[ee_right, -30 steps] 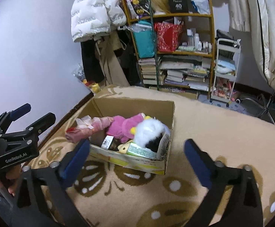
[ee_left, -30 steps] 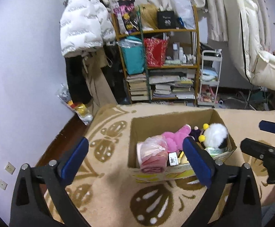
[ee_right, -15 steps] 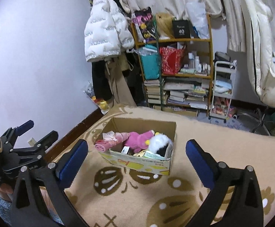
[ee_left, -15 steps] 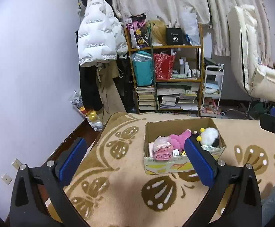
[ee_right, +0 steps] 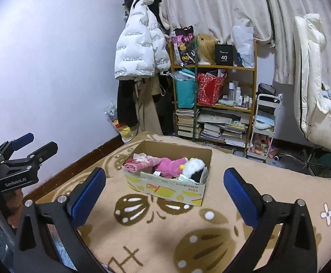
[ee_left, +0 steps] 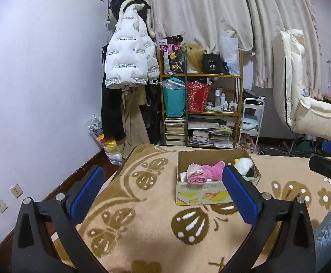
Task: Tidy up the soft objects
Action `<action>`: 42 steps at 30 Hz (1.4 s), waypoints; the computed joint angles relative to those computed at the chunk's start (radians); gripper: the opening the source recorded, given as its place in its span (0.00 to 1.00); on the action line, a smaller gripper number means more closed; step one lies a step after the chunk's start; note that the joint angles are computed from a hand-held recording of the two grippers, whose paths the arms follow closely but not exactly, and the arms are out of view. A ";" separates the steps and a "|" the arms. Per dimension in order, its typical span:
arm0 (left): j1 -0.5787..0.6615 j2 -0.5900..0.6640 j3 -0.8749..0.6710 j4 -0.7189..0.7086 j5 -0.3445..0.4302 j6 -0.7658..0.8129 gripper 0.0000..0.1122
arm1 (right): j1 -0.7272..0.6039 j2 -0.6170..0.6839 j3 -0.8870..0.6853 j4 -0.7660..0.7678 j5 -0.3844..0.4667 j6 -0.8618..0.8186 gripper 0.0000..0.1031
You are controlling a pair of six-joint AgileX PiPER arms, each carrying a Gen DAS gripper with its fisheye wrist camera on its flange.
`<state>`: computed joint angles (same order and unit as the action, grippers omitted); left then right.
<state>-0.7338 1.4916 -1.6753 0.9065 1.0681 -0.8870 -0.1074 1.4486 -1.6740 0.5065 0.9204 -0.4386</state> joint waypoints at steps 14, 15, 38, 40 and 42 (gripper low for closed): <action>-0.096 -0.111 0.309 0.180 -0.025 -0.262 0.91 | -0.028 -0.172 0.295 0.038 -0.211 -0.087 1.00; -0.108 -0.111 0.324 0.200 -0.022 -0.268 0.91 | -0.030 -0.176 0.309 0.060 -0.219 -0.120 1.00; -0.092 -0.083 0.373 0.160 -0.065 -0.255 0.91 | -0.025 -0.195 0.444 0.004 -0.355 -0.088 1.00; -0.099 -0.077 0.369 0.166 -0.058 -0.253 0.91 | -0.024 -0.195 0.445 -0.001 -0.354 -0.086 1.00; -0.107 -0.067 0.364 0.170 -0.047 -0.245 0.91 | -0.021 -0.194 0.444 -0.006 -0.351 -0.082 1.00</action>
<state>-0.8407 1.4242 -1.3117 1.0770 1.0213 -1.1323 -0.1287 1.2548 -1.2300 0.5007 0.5689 -0.5209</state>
